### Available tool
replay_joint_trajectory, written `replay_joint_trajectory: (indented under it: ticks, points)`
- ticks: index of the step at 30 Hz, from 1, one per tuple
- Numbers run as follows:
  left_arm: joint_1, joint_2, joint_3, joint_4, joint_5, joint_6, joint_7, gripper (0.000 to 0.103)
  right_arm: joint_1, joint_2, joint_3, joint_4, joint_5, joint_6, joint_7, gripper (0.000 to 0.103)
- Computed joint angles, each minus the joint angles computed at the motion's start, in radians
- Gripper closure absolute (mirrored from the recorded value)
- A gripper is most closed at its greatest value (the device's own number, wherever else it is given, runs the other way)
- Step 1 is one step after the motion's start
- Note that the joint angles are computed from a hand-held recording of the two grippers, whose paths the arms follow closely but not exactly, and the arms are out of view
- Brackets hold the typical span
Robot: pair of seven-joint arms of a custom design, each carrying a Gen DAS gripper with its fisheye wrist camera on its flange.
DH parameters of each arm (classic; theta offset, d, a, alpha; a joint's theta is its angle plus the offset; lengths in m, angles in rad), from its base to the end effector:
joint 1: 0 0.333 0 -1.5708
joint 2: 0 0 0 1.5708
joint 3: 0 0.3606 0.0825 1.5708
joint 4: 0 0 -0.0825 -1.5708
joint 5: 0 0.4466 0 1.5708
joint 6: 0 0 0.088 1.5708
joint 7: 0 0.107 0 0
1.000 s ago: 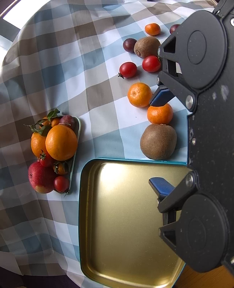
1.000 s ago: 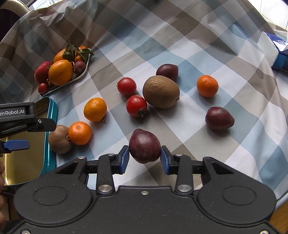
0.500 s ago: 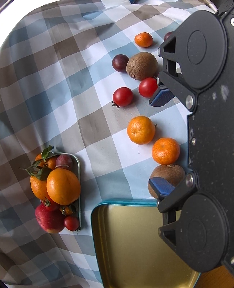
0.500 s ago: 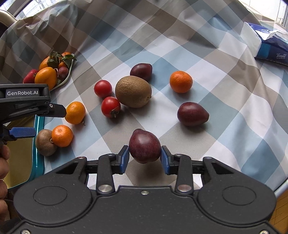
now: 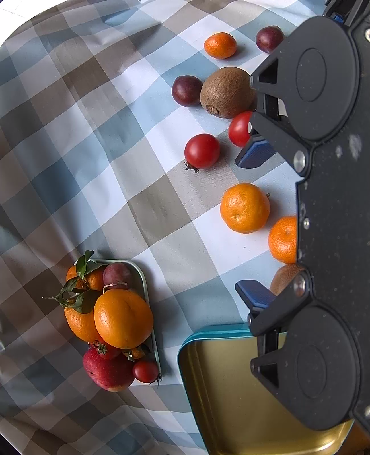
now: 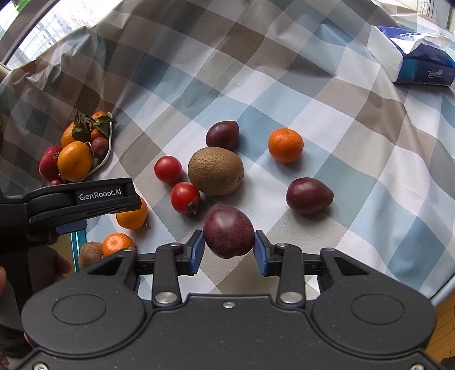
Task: Organize fruits
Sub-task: 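Close the right gripper on the dark red pear while the left gripper grasps a mandarin, then carry the mandarin and pear over the gold tray and open both grippers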
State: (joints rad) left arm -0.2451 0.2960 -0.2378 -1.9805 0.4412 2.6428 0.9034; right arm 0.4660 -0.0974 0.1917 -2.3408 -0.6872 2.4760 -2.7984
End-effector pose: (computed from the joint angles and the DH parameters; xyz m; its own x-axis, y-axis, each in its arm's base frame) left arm 0.6156 -0.3252 0.3629 -0.1392 -0.9903 -0.0057 -0.8985 0.1287 -0.4197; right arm 0.4397 0.3431 0.4008 -0.6175 -0.7468 -0.2469 -0.6077 0.6523 -0.4531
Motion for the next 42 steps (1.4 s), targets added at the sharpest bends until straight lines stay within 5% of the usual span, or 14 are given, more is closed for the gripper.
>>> replay_joint_trajectory:
  ticks: [12,14,16,19,30,42]
  points:
    - [0.019,0.07,-0.022,0.05,-0.075,-0.01,0.046,0.014,-0.002,0.006,0.0,-0.012,-0.045,0.015,0.012,0.056]
    - [0.026,0.083,-0.03,0.06,-0.098,-0.015,0.059,0.024,0.0,0.008,0.006,-0.004,-0.076,-0.015,0.009,0.056]
    - [0.035,0.097,-0.043,0.077,-0.13,-0.044,0.085,0.046,0.005,0.014,0.013,0.01,-0.108,-0.053,-0.003,0.056]
    - [0.03,0.092,-0.037,0.068,-0.122,-0.032,0.093,0.06,0.012,0.022,0.013,0.024,-0.133,-0.078,-0.019,0.056]
    - [0.048,0.026,-0.022,0.012,-0.16,-0.015,0.048,0.061,0.011,0.019,0.005,0.021,-0.159,-0.021,-0.005,0.056]
    - [0.056,-0.15,0.037,-0.14,-0.039,0.027,-0.106,0.06,0.018,0.064,0.001,0.071,-0.163,0.018,-0.041,0.056]
